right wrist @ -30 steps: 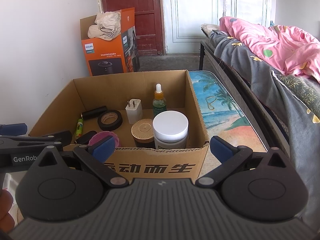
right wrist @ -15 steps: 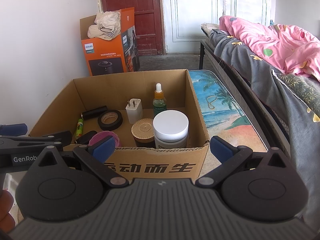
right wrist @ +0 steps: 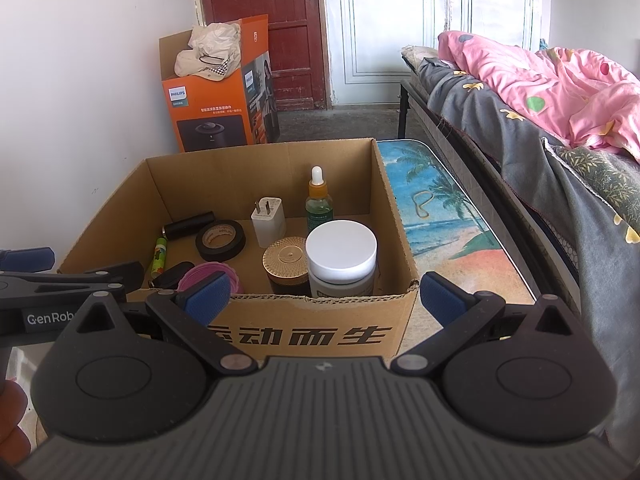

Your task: Organize rigid objects

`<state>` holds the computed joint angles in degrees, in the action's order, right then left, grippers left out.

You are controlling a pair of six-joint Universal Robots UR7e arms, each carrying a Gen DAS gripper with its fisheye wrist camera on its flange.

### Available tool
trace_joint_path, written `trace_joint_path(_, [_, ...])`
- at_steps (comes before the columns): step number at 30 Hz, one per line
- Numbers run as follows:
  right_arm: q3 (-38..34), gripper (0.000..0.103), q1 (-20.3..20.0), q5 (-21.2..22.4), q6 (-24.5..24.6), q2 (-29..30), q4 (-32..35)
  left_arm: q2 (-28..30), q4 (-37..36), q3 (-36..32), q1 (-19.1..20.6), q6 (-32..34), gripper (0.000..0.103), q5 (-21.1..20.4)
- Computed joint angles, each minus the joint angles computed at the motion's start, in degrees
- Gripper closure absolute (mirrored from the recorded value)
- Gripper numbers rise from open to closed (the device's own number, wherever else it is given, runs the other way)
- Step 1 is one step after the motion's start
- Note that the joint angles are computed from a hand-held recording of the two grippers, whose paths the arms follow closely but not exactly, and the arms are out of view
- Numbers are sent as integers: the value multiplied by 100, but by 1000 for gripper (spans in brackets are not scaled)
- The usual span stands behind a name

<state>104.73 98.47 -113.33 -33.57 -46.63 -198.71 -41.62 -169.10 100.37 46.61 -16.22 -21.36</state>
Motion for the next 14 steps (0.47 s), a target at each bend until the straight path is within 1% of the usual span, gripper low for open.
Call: trace_joint_path(14, [7, 1, 0, -6, 31, 15, -10, 2, 2, -5, 0, 3, 2, 4])
